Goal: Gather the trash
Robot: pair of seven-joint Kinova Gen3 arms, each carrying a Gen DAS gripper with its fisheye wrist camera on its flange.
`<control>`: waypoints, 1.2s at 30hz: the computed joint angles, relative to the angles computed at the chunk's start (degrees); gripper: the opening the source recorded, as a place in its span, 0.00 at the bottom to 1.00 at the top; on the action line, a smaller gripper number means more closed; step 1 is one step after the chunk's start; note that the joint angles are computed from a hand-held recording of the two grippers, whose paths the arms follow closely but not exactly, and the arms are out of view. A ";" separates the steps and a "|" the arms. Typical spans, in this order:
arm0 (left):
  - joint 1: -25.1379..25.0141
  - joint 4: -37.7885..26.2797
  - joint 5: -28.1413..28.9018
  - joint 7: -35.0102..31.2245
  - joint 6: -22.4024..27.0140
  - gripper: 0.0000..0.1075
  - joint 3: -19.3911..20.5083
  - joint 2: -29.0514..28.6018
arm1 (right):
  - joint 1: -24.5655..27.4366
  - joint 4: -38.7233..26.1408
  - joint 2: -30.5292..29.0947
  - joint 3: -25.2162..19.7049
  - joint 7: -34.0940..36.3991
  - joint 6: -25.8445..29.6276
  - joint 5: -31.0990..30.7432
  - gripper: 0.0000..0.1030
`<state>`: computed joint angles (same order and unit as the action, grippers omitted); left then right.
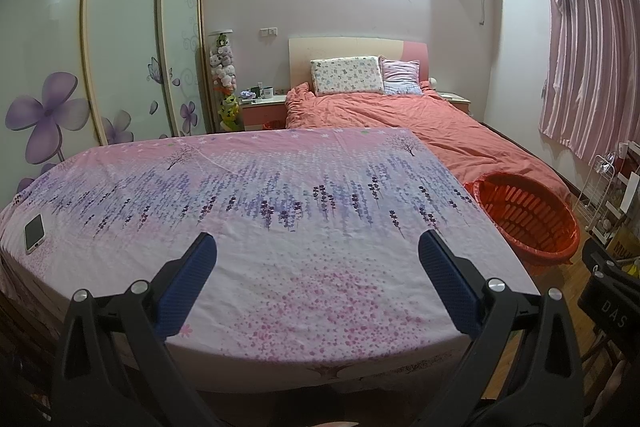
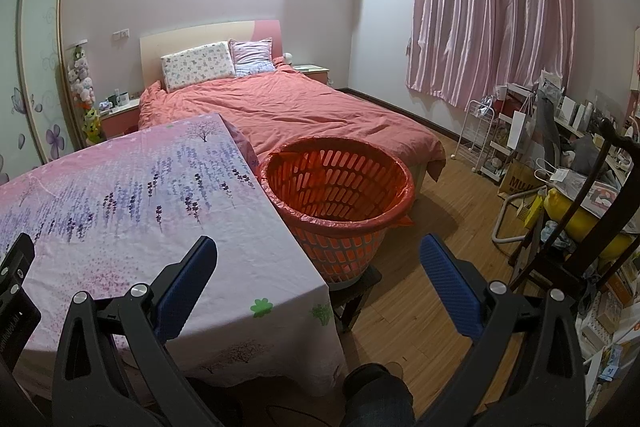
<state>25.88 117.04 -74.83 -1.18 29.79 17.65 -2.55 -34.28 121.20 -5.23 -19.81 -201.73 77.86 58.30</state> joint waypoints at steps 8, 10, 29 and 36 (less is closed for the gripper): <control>-0.45 0.23 0.32 -0.48 -0.87 0.92 -0.35 -0.10 | 0.01 -0.12 0.02 -0.06 0.01 0.07 -0.11 0.98; -0.51 0.27 0.37 -0.52 -0.89 0.92 -0.28 -0.11 | 0.03 -0.11 0.02 0.00 0.05 0.06 -0.08 0.98; -0.83 0.17 1.11 -1.57 -1.11 0.92 -0.17 -0.16 | 0.16 -0.25 -0.07 0.03 0.31 -0.01 -0.16 0.98; -0.89 0.11 1.52 -2.02 -1.17 0.92 -0.14 -0.10 | 0.20 -0.34 -0.09 0.04 0.44 -0.01 -0.21 0.98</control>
<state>24.99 117.15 -73.32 -3.20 28.62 17.51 -2.66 -34.08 120.86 -5.32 -19.78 -201.28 77.86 58.09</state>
